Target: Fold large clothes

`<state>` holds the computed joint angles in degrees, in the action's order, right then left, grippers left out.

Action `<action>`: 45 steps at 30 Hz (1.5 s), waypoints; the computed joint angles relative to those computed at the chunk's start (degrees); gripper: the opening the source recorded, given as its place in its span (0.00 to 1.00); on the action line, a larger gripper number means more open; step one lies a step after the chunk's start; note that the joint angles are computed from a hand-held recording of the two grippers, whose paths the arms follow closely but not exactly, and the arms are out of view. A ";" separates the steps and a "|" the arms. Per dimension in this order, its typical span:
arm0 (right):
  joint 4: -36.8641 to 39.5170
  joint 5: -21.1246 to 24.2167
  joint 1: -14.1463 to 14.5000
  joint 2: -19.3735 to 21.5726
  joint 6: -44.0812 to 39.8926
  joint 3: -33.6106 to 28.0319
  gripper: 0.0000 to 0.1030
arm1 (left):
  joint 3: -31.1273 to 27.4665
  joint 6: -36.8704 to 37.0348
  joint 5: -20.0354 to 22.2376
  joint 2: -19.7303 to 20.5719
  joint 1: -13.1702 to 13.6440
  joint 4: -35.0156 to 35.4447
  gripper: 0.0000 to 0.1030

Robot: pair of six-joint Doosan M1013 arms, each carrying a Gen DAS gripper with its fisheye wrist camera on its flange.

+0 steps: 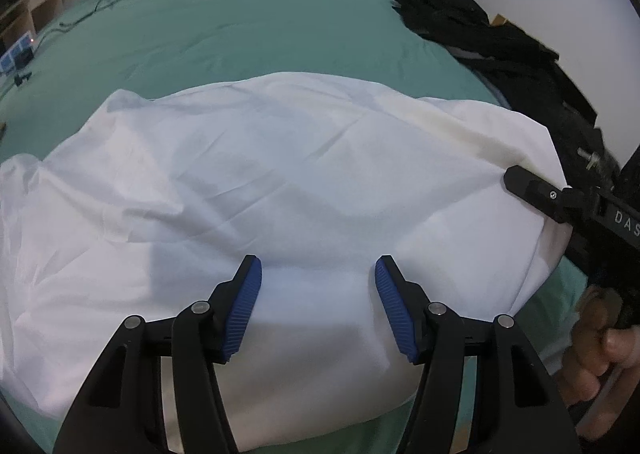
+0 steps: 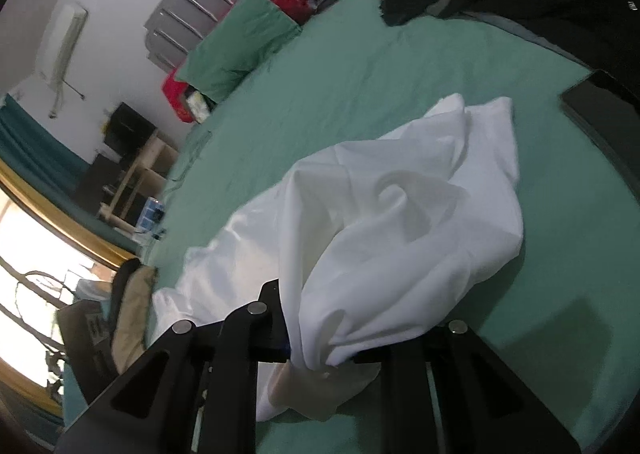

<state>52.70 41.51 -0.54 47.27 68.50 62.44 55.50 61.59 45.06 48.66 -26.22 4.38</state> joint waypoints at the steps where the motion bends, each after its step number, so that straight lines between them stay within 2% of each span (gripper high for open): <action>1: -1.53 0.21 0.00 0.02 1.19 -0.04 0.18 | -0.04 -0.29 0.40 0.14 -0.25 1.57 0.62; 5: -9.27 -0.13 0.46 0.14 4.91 -0.53 0.18 | -0.28 -0.64 1.91 0.27 -0.90 6.10 0.62; 10: -13.92 -0.87 1.09 -0.03 6.65 -1.26 0.18 | -1.50 -0.95 3.62 0.34 -0.52 5.73 0.62; 17: -19.78 -2.32 2.22 -0.89 8.08 -1.31 0.18 | -2.59 4.01 4.54 1.10 -0.17 4.89 0.62; 22: -24.22 -2.89 3.01 -1.29 9.76 -1.62 0.18 | -1.59 2.63 2.60 -0.10 1.08 1.78 0.62; 25: -26.94 -3.17 3.52 -1.51 10.86 -1.82 0.18 | 1.58 0.86 -0.31 -2.43 1.87 3.01 0.62; 31: -33.01 -4.36 4.92 -2.30 13.11 -1.78 0.18 | 9.08 -3.68 -4.98 -7.73 3.73 9.82 0.62; 37: -38.95 -4.82 6.64 -2.82 15.61 -2.53 0.18 | 15.45 -9.15 -6.66 -11.65 5.89 17.01 0.62; 42: -43.29 -4.85 8.92 -2.99 15.87 -4.05 0.18 | 18.60 -13.41 -8.09 -13.08 8.02 18.04 0.62; 45: -45.21 -4.75 10.59 -2.77 14.11 -5.27 0.18 | 20.18 -18.48 -7.74 -13.18 8.12 24.46 0.62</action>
